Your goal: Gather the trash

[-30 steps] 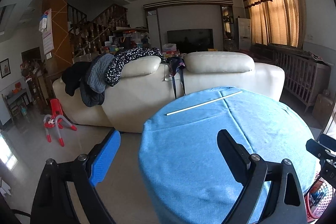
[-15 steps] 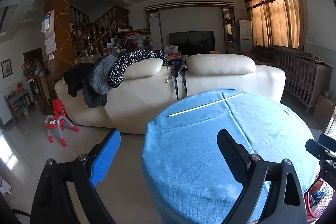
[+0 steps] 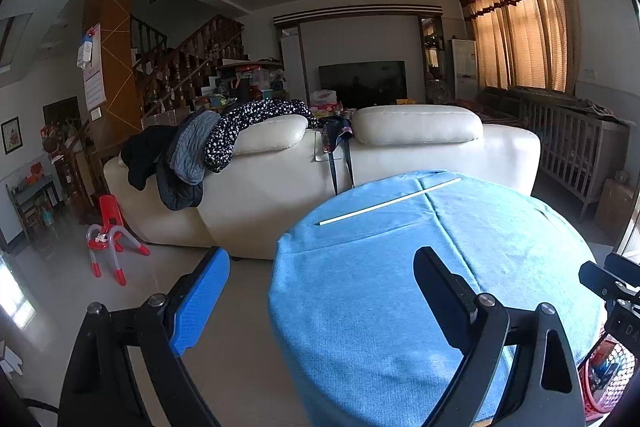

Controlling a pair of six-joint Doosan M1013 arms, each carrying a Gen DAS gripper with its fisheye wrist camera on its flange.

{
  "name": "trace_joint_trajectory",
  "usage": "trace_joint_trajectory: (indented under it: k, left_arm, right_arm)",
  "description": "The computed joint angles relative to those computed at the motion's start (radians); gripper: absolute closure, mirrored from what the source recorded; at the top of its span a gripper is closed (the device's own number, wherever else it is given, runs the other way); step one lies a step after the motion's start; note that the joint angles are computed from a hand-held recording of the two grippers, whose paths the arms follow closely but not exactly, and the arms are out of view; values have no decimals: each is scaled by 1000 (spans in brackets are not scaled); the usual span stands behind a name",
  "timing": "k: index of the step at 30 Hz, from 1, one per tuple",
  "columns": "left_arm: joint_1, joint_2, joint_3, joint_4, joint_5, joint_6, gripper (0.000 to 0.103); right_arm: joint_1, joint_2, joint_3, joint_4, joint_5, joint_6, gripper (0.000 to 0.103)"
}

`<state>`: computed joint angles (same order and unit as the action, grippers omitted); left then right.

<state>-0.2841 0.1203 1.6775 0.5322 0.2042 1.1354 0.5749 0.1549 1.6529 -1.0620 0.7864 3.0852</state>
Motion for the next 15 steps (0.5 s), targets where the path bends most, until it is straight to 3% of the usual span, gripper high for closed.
trace_joint_trajectory:
  k: [15]
  left_arm:
    - [-6, -9, 7, 7, -14, 10, 9]
  right_arm:
    - [4, -10, 12, -12, 10, 25, 46]
